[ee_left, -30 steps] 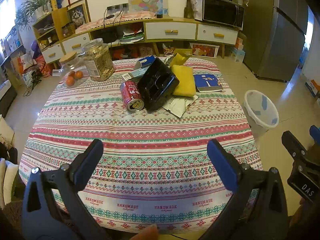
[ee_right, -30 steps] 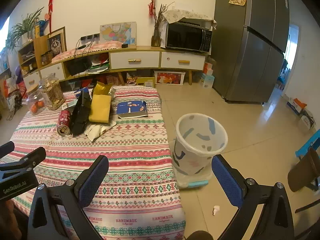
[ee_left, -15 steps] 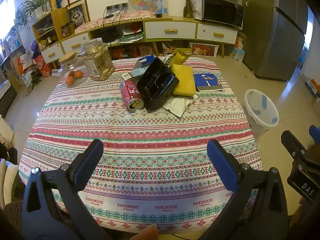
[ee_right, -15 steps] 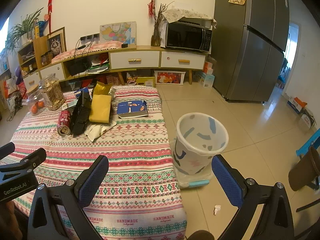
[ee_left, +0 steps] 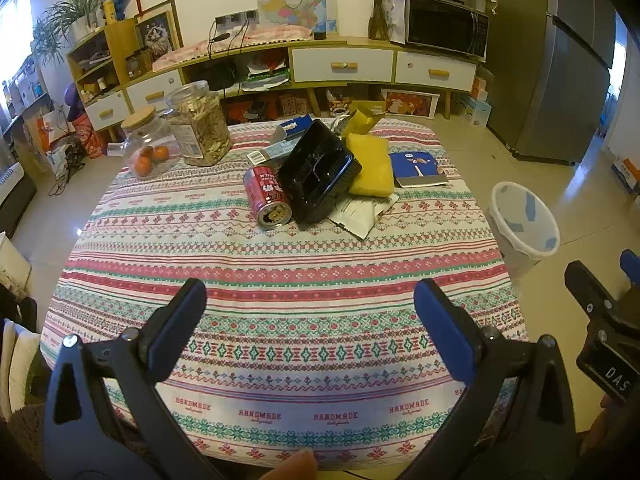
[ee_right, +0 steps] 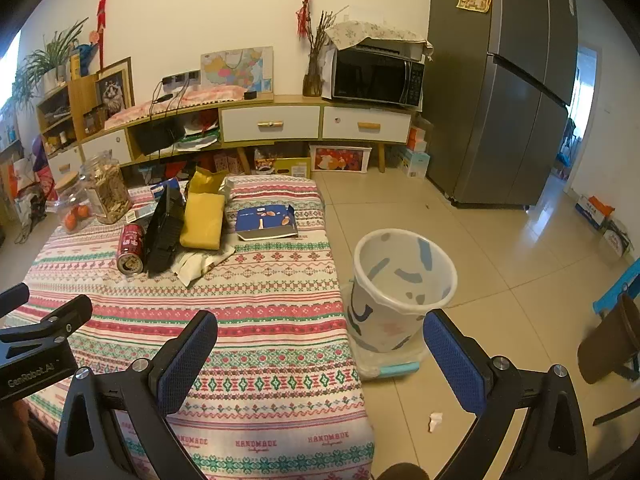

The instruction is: Collect trash

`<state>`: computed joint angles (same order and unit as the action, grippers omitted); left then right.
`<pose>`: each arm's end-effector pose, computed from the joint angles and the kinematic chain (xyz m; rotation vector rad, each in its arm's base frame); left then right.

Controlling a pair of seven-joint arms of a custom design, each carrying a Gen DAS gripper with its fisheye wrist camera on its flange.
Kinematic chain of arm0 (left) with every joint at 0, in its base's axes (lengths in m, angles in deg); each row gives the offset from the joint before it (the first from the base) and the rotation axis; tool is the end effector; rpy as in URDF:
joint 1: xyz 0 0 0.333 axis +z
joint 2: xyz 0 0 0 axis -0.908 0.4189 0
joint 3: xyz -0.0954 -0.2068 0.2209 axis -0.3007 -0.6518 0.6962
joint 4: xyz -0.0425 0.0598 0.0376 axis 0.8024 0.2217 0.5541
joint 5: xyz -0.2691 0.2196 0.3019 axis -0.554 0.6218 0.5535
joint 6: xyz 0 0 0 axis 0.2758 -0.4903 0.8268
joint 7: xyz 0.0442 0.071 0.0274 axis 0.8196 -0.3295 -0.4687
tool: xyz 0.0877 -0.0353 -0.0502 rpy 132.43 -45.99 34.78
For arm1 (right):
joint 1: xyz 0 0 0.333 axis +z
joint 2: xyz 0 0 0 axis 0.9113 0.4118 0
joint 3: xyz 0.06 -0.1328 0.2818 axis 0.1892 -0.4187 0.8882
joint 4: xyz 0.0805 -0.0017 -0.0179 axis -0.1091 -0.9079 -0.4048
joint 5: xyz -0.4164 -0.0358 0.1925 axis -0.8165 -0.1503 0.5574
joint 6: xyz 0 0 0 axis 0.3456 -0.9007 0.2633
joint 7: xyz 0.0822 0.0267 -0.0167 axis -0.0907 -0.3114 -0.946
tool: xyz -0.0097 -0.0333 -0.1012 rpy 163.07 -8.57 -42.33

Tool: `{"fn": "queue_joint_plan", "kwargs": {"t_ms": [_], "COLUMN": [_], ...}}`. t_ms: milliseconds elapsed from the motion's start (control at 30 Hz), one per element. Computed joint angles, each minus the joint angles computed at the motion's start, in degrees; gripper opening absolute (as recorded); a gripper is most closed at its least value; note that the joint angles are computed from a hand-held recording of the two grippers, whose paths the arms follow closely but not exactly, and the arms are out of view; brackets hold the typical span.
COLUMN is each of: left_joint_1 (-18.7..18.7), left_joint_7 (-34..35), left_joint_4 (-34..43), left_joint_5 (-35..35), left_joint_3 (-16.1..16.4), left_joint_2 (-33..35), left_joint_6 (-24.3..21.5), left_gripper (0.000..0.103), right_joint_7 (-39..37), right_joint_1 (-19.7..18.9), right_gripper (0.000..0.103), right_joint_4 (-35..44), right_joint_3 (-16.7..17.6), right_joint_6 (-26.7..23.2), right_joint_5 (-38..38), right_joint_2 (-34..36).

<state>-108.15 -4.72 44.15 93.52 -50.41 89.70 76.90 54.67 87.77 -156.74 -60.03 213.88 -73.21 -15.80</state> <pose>0.6456 -0.5232 0.6018 -1.9856 1.4569 -0.5119 0.6765 0.3046 0.6001 -1.8719 1.5177 -0.7793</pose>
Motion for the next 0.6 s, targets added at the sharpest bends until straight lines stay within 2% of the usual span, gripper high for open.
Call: {"fn": "queue_joint_plan", "kwargs": {"t_ms": [600], "left_joint_1": [0.5], "left_joint_7": [-1.2], "left_joint_4": [-4.0], "left_joint_5": [1.4], "left_joint_3": [-0.9], "left_joint_2": [-2.6], "left_joint_6": [1.2], "left_gripper": [0.103], "right_joint_7": [0.1], "right_joint_1": [0.2], "right_gripper": [0.103], "right_joint_4": [0.1], "right_joint_3": [-0.1], "right_joint_6": [0.0], "right_joint_5": [-0.3], "right_joint_2": [0.1]}}
